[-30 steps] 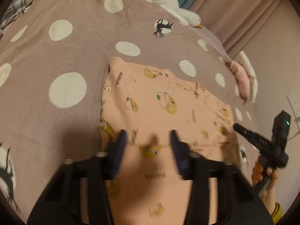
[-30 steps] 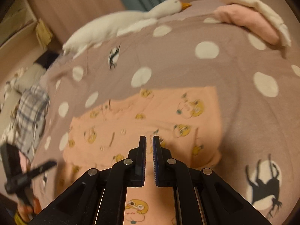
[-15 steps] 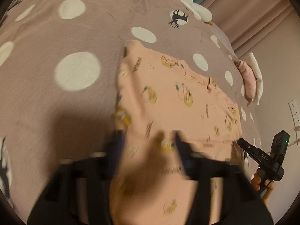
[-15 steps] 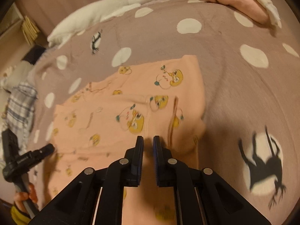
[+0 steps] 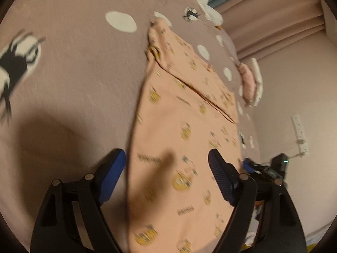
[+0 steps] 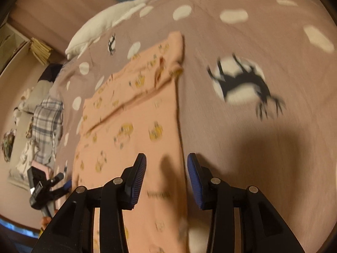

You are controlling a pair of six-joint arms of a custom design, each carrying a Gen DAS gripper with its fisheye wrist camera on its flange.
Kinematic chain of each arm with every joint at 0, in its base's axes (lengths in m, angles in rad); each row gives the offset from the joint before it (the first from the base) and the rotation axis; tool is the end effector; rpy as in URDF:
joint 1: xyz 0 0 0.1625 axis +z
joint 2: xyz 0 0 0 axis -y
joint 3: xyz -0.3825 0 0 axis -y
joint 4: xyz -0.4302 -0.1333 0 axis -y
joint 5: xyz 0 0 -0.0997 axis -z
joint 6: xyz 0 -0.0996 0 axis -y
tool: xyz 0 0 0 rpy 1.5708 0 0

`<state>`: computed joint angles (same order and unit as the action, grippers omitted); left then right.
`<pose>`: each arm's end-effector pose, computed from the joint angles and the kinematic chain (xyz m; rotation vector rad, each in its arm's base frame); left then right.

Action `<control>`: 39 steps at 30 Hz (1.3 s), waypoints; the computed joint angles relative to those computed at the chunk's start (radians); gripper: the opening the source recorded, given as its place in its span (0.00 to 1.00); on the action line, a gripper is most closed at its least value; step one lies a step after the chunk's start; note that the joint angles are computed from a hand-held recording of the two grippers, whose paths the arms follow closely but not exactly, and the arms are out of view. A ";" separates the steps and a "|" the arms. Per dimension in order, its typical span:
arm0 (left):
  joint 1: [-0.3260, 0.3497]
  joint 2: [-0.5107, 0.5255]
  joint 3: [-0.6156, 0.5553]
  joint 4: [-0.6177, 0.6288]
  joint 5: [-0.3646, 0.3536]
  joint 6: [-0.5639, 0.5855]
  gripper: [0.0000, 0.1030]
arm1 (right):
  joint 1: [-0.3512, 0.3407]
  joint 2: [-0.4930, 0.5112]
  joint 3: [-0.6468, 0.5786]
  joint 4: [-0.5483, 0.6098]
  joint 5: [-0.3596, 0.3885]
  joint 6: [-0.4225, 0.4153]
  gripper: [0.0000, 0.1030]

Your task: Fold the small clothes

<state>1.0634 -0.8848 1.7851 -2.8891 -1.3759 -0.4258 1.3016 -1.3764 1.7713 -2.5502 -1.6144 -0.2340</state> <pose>-0.1778 -0.6339 0.0726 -0.0611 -3.0434 0.7103 -0.0377 -0.6214 0.3443 -0.0687 -2.8427 0.8131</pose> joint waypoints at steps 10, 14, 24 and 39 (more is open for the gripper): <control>-0.018 -0.044 0.118 -0.069 -0.108 -0.041 0.73 | -0.085 -0.108 0.108 0.131 0.201 0.002 0.39; -0.013 -0.081 0.181 -0.109 -0.167 -0.063 0.73 | -0.113 -0.152 0.146 0.193 0.255 -0.022 0.39; -0.009 -0.081 0.198 -0.136 -0.234 -0.090 0.73 | -0.111 -0.147 0.152 0.235 0.271 -0.055 0.39; -0.005 -0.044 0.154 -0.083 -0.187 -0.116 0.29 | -0.088 -0.104 0.135 0.192 0.250 -0.071 0.27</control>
<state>1.0580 -0.9284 1.9386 -2.9725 -1.5627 -0.5421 1.2131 -1.4800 1.9068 -2.3584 -1.3646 -0.3052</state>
